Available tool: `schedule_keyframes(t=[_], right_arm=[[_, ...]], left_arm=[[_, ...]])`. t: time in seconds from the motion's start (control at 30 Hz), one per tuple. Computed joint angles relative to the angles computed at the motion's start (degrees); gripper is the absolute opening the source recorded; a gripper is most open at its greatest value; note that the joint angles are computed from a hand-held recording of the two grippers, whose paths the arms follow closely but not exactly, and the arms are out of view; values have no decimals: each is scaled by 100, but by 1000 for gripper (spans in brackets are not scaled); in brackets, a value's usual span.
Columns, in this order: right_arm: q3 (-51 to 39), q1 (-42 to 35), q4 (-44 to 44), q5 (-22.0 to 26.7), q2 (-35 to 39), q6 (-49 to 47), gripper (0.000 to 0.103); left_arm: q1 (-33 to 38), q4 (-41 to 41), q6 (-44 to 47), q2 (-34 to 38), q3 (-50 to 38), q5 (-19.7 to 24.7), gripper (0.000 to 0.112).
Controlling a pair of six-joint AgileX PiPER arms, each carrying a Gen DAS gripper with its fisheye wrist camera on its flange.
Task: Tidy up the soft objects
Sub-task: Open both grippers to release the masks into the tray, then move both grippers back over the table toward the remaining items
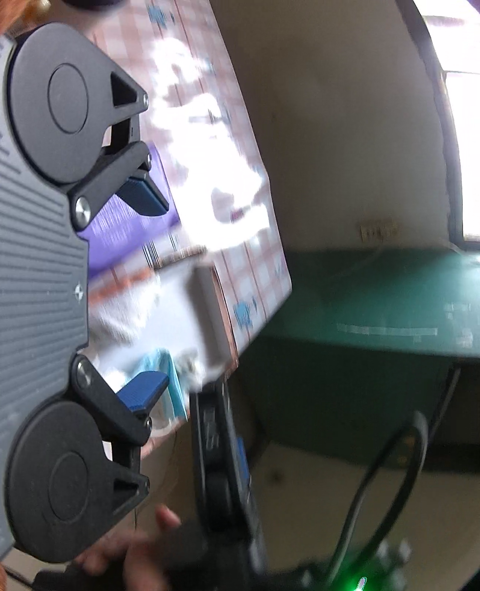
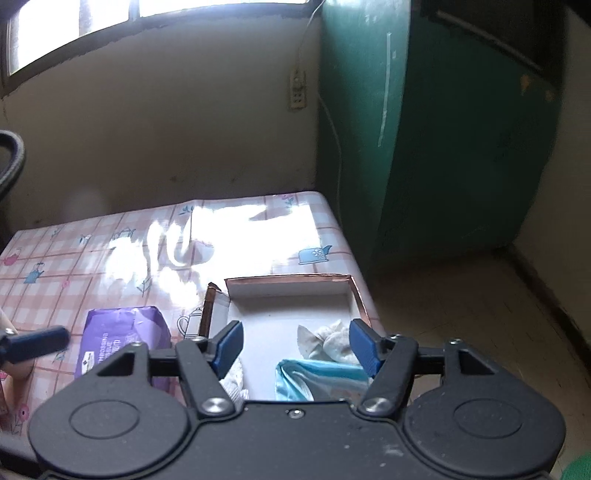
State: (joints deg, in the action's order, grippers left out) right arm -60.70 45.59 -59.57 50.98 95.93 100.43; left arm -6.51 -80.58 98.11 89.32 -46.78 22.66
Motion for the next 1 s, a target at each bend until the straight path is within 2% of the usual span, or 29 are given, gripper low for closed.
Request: schedule_keyframes(t=[0.13, 0.27, 0.43, 0.67, 1.0], right_arm=[[-331, 311, 287, 564, 226, -33, 78], [-505, 549, 364, 631, 342, 59, 78], [-963, 807, 485, 804, 647, 23, 78], [-1836, 1171, 575, 1034, 1157, -246, 78], [-3185, 1395, 791, 1168, 1993, -958, 78]], left_arm=[[173, 133, -215, -188, 136, -212, 94], [447, 542, -643, -238, 77, -231, 94], [901, 541, -557, -362, 130, -114, 100], [1721, 1159, -1005, -494, 51, 267, 100], [2689, 1291, -1084, -357, -228, 828, 100]])
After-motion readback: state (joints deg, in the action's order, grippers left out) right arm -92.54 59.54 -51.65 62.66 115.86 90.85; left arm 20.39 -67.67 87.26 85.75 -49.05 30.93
